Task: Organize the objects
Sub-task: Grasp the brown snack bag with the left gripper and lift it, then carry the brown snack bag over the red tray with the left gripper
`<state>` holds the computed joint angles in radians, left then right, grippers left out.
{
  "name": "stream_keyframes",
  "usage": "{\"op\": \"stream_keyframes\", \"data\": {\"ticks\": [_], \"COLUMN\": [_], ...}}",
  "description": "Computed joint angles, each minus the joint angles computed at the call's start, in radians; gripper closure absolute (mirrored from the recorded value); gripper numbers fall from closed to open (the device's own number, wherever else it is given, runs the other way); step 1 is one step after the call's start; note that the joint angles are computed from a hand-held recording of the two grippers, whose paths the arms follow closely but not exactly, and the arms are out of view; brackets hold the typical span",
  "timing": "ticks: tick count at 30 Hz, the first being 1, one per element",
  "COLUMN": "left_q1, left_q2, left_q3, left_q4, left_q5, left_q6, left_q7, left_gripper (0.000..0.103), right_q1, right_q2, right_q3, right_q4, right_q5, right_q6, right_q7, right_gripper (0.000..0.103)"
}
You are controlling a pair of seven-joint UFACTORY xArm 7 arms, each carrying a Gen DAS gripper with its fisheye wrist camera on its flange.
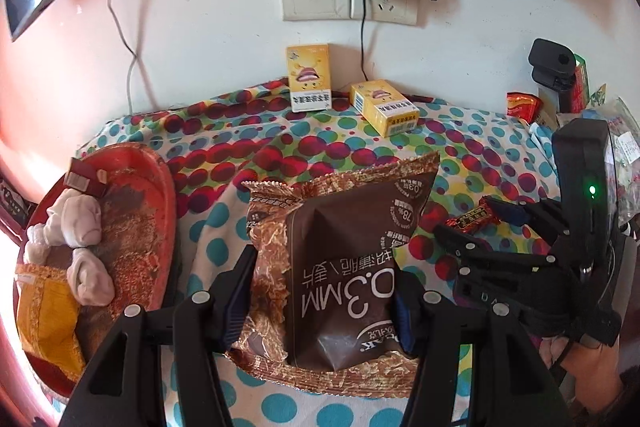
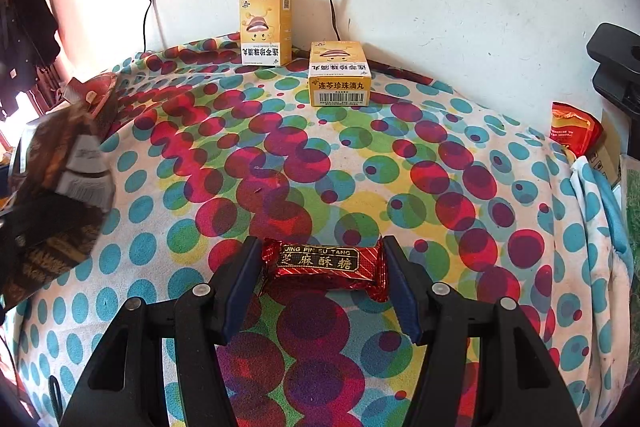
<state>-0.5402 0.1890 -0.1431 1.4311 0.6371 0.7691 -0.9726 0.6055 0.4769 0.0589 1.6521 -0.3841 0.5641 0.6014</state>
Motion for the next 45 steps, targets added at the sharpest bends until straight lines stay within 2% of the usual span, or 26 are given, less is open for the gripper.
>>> {"op": "stream_keyframes", "data": {"ticks": [6,16,19,22,30,45], "left_q1": [0.012,0.105,0.131,0.157,0.219,0.298], "left_q2": [-0.085,-0.209,-0.234,-0.261,-0.300,-0.254], "left_q3": [-0.008,-0.042,-0.058,-0.064,-0.070,-0.019], "left_q4": [-0.094,-0.190,-0.200,-0.220,-0.248,-0.250], "left_q5": [0.044,0.053,0.101,0.104,0.085,-0.015], "left_q6": [-0.014,-0.018,0.015,0.010,0.001,-0.062], "left_q7": [-0.081,-0.114,-0.137,-0.138,-0.109,-0.004], "left_gripper": [0.044,0.044,0.044,0.044,0.044,0.044], "right_q1": [0.004,0.006,0.005,0.008,0.008,0.007], "right_q2": [0.003,0.008,0.009,0.008,0.010,0.008], "right_q3": [-0.003,-0.004,-0.003,-0.005,-0.005,-0.005], "right_q4": [0.005,0.013,0.014,0.016,0.018,0.011], "right_q5": [-0.006,-0.010,-0.007,-0.011,-0.013,-0.013], "right_q6": [0.006,0.013,0.012,0.017,0.019,0.012], "right_q7": [0.001,0.003,0.002,0.004,0.003,0.008], "right_gripper": [0.044,0.044,0.044,0.043,0.043,0.043]}}
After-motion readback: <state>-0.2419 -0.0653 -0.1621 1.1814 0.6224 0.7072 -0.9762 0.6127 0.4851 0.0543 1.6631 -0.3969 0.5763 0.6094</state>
